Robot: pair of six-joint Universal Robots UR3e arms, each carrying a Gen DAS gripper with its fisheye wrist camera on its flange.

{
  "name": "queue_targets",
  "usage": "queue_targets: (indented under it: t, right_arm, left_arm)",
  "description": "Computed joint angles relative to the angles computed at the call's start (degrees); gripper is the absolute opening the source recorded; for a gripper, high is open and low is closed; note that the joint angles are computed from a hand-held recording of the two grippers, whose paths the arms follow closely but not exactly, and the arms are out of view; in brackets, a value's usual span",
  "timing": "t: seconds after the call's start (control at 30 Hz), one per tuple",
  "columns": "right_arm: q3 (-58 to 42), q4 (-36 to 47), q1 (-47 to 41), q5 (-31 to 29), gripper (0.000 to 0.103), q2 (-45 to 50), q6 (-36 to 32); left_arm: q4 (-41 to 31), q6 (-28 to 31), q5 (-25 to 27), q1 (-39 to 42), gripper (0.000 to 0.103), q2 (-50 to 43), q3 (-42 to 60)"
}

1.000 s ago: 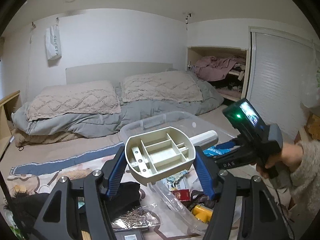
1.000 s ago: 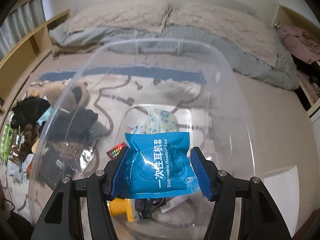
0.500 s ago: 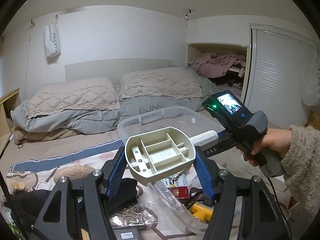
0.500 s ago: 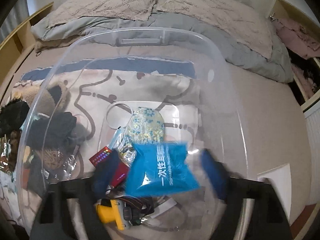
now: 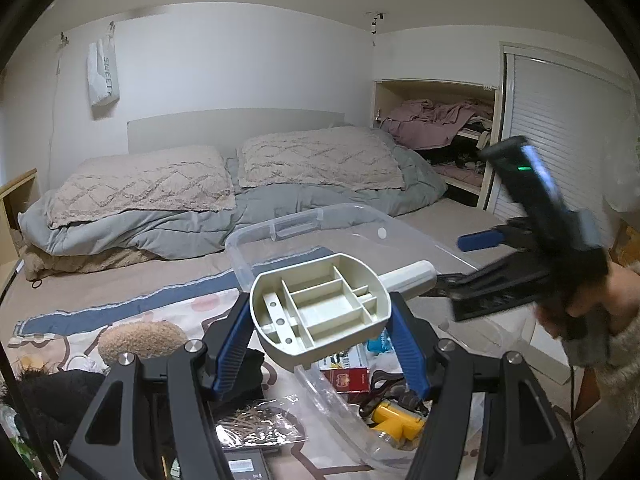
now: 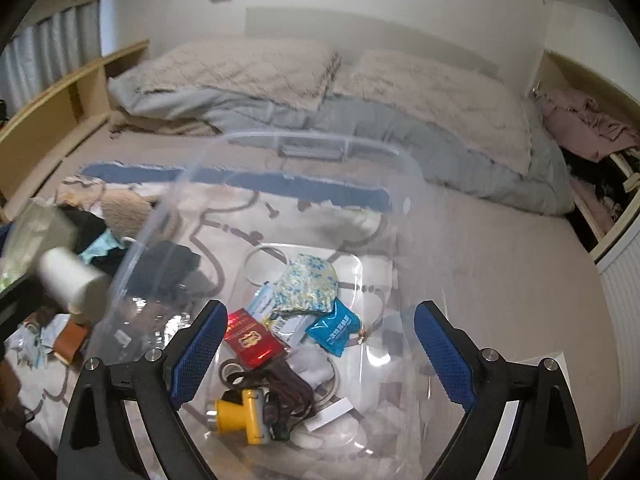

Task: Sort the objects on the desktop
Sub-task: 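Carry the white plastic tray over the clear bin with the left tool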

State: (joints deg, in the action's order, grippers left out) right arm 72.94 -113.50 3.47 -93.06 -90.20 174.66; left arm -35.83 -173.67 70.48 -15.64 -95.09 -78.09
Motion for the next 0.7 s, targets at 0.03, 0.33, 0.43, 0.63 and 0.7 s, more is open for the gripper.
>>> queue_targets:
  t: [0.03, 0.33, 0.43, 0.63, 0.7]
  right_arm:
    - [1.47, -0.77, -0.2, 0.56, 0.094, -1.55, 0.07]
    - [16.38, -9.11, 0.17, -0.62, 0.094, -16.92, 3.72]
    - [19.16, -10.96, 2.18, -4.13, 0.094, -19.85, 5.52]
    - [23.6, -15.15, 6.0, -11.63, 0.095, -23.08, 9.2]
    - [24.74, -15.92, 7.14, -13.59, 0.095, -24.16, 10.32]
  left_arm:
    - [-0.14, -0.09, 0.24, -0.3, 0.065, -0.24, 0.35]
    - [-6.81, -0.12, 3.96, -5.25, 0.065, -4.94, 8.46]
    - [-9.99, -0.21, 4.6, -6.8, 0.065, -7.13, 11.43]
    - [-16.09, -0.68, 4.67, -9.09, 0.065, -11.11, 17.05]
    - [-19.03, -0.38, 4.41, -9.81, 0.065, -13.05, 19.85]
